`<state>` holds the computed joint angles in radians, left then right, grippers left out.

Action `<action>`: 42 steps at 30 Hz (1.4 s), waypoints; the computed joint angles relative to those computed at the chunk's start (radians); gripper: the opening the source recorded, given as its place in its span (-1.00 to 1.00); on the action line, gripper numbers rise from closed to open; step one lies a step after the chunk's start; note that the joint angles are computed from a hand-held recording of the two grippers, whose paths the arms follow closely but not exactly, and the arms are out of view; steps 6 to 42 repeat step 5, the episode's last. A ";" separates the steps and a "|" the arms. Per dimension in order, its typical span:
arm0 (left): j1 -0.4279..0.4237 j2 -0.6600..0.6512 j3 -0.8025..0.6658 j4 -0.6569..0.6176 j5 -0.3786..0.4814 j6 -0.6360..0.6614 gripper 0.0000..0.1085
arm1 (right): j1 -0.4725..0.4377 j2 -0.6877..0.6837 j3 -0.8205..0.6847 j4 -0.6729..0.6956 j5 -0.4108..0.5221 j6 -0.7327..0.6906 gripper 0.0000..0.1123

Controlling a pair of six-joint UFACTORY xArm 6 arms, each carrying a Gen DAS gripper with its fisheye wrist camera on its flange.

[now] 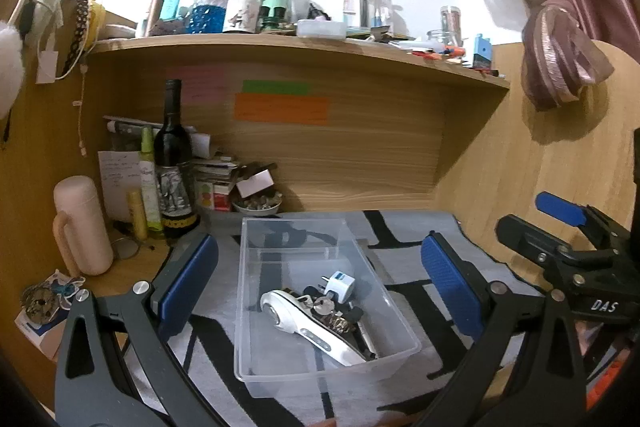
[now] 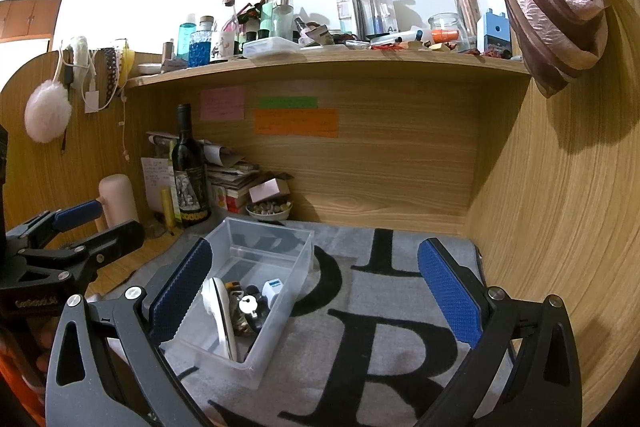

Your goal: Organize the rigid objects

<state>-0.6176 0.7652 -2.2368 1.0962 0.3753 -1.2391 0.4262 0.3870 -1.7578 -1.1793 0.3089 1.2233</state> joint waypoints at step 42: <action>-0.002 0.003 -0.005 -0.018 -0.019 0.024 0.90 | -0.008 0.007 -0.004 0.019 -0.018 -0.027 0.83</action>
